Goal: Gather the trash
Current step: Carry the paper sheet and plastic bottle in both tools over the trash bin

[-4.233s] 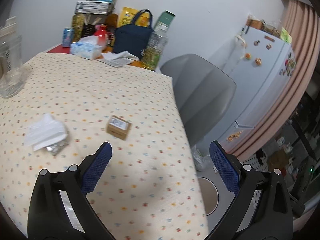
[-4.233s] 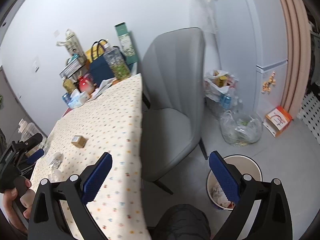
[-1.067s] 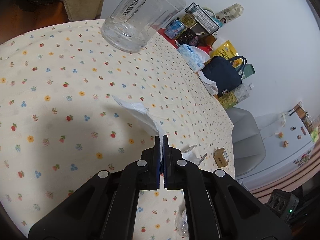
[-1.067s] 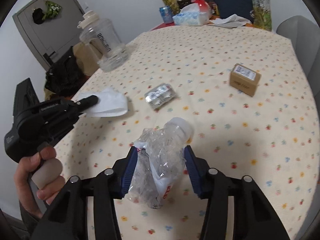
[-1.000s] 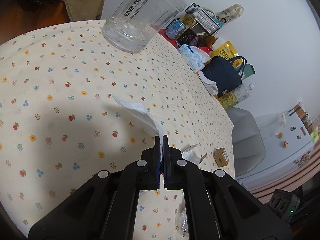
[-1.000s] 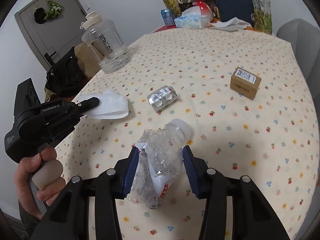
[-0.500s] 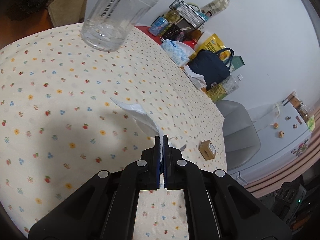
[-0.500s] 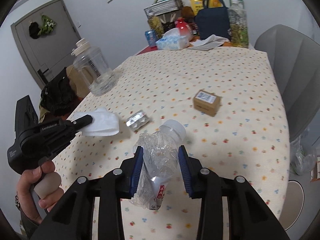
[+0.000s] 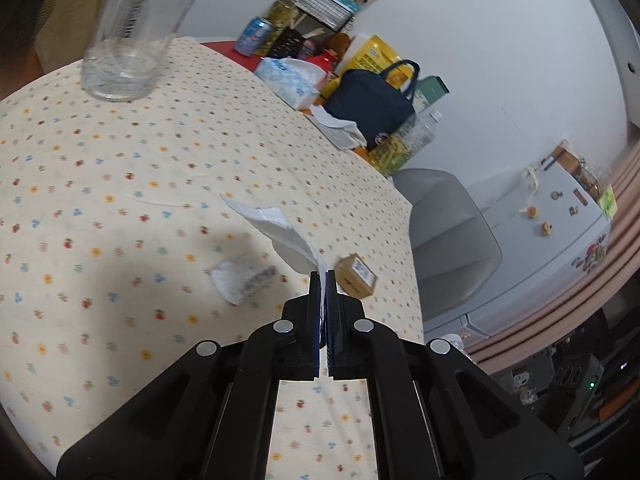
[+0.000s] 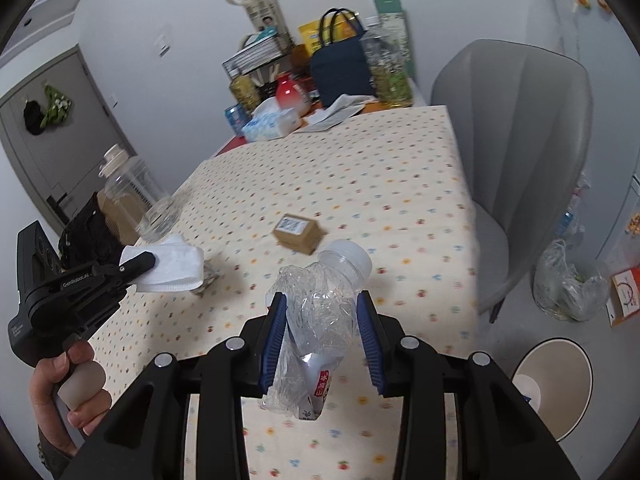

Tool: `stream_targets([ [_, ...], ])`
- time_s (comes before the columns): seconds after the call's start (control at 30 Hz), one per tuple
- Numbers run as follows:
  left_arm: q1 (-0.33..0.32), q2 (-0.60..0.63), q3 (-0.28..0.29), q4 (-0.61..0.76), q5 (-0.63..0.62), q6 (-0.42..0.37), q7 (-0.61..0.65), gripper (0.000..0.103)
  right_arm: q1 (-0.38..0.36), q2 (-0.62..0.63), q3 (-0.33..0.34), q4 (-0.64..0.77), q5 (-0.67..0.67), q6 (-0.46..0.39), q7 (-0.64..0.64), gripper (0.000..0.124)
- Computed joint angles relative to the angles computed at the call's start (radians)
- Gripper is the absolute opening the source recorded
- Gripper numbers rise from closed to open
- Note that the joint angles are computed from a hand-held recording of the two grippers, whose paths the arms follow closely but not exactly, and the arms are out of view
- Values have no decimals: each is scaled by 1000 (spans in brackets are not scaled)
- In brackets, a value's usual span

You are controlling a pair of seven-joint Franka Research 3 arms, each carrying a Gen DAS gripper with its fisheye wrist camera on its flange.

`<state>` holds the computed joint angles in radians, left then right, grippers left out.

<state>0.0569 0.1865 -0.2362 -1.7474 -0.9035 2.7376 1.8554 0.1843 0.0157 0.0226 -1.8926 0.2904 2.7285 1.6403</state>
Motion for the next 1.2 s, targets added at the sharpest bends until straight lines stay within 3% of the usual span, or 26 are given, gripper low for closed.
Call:
stream_targets([
  [0.7,-112,166,-96,218,324,-80,-167,3,-139,-173,-83,-262,85,104,11,36],
  [1.2,-233,310,-135,407,543,-189,-252,3,-229,-233,-138,-401,154,149,-1,37],
])
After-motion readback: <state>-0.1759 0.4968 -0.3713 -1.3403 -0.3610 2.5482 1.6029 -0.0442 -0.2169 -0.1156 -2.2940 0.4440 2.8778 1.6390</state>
